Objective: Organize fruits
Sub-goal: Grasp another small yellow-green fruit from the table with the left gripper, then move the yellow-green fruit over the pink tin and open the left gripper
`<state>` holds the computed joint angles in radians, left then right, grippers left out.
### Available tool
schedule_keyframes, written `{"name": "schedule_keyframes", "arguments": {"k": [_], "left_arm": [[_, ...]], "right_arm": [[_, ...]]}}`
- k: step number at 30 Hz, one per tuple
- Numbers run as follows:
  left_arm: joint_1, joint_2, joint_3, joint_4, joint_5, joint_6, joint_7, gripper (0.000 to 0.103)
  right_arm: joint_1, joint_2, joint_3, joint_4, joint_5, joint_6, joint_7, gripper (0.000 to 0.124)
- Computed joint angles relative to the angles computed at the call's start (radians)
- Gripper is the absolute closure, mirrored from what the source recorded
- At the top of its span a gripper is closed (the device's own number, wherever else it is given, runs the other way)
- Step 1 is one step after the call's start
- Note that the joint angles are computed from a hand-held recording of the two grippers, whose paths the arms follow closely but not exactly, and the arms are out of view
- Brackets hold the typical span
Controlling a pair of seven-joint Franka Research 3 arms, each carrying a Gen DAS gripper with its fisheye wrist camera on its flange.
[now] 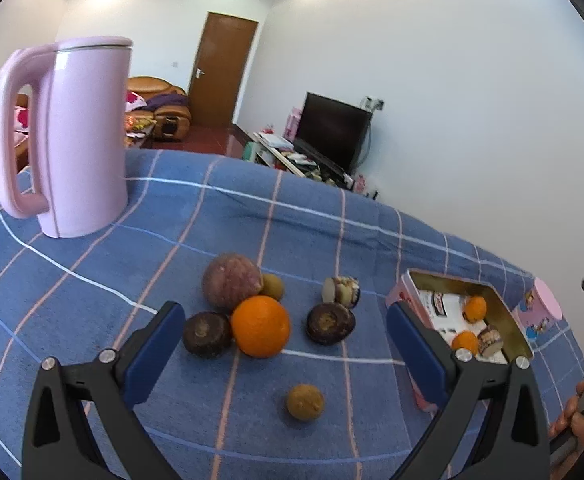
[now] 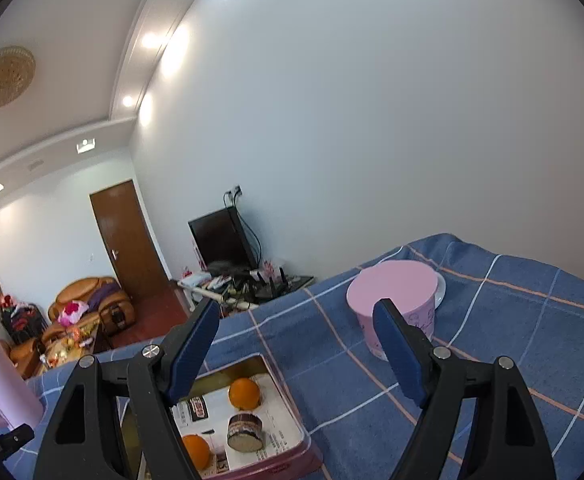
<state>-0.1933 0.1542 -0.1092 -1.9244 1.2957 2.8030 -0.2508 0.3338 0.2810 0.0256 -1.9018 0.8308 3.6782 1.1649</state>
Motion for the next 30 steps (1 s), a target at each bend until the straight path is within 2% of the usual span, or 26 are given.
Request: {"name": "schedule_keyframes", "arguments": {"k": [3,5,6,7,8,10,12,15,16,18,20,25,27,28,29,30], "left_arm": [[0.012,0.029,-0.015,0.01,-0.132,0.031,0.152,0.006],[0.017,0.052,-0.025,0.016,-0.247,0.047,0.275,0.019],[0.014,0.058,-0.024,0.016,-0.287,0.051,0.315,0.023],[0.014,0.066,-0.029,0.018,-0.343,0.047,0.365,0.031],[0.016,0.077,-0.038,0.021,-0.411,0.039,0.428,0.041],[0.037,0.095,-0.065,0.018,-0.555,0.056,0.558,0.051],[0.042,0.109,-0.081,0.02,-0.644,0.06,0.647,0.052],[-0.009,0.126,-0.047,0.055,-0.653,-0.014,0.679,0.057],[-0.032,0.126,-0.024,0.059,-0.625,-0.023,0.661,0.062],[-0.046,0.129,-0.012,0.067,-0.625,-0.037,0.668,0.064],[-0.05,0.124,-0.005,0.061,-0.632,-0.033,0.666,0.075],[-0.05,0.093,0.01,0.01,-0.63,0.011,0.623,0.076],[-0.052,0.066,0.031,-0.037,-0.587,0.083,0.55,0.076],[-0.058,0.052,0.052,-0.06,-0.527,0.135,0.476,0.076],[-0.093,0.028,0.108,-0.078,-0.396,0.182,0.342,0.076],[-0.118,0.016,0.14,-0.073,-0.261,0.185,0.216,0.076]], "right_arm": [[0.041,0.02,-0.034,0.046,0.094,-0.053,-0.114,0.043],[0.07,0.031,-0.061,0.078,0.167,-0.096,-0.195,0.043],[0.069,0.032,-0.064,0.081,0.179,-0.116,-0.21,0.043],[0.081,0.036,-0.078,0.092,0.206,-0.136,-0.236,0.043],[0.096,0.041,-0.096,0.104,0.236,-0.156,-0.264,0.043],[0.148,0.054,-0.153,0.134,0.322,-0.189,-0.341,0.043],[0.187,0.063,-0.197,0.154,0.386,-0.213,-0.394,0.043],[0.201,0.064,-0.216,0.158,0.41,-0.226,-0.404,0.043],[0.216,0.063,-0.232,0.16,0.426,-0.231,-0.414,0.043],[0.213,0.058,-0.23,0.156,0.417,-0.237,-0.401,0.043],[0.199,0.051,-0.213,0.143,0.381,-0.226,-0.37,0.043],[0.118,0.032,-0.13,0.106,0.26,-0.195,-0.261,0.043],[0.097,0.022,-0.112,0.092,0.226,-0.196,-0.221,0.043],[0.095,0.022,-0.113,0.092,0.217,-0.2,-0.208,0.043],[0.078,0.016,-0.097,0.08,0.189,-0.2,-0.178,0.043],[0.062,0.01,-0.083,0.069,0.159,-0.198,-0.148,0.043]]}}
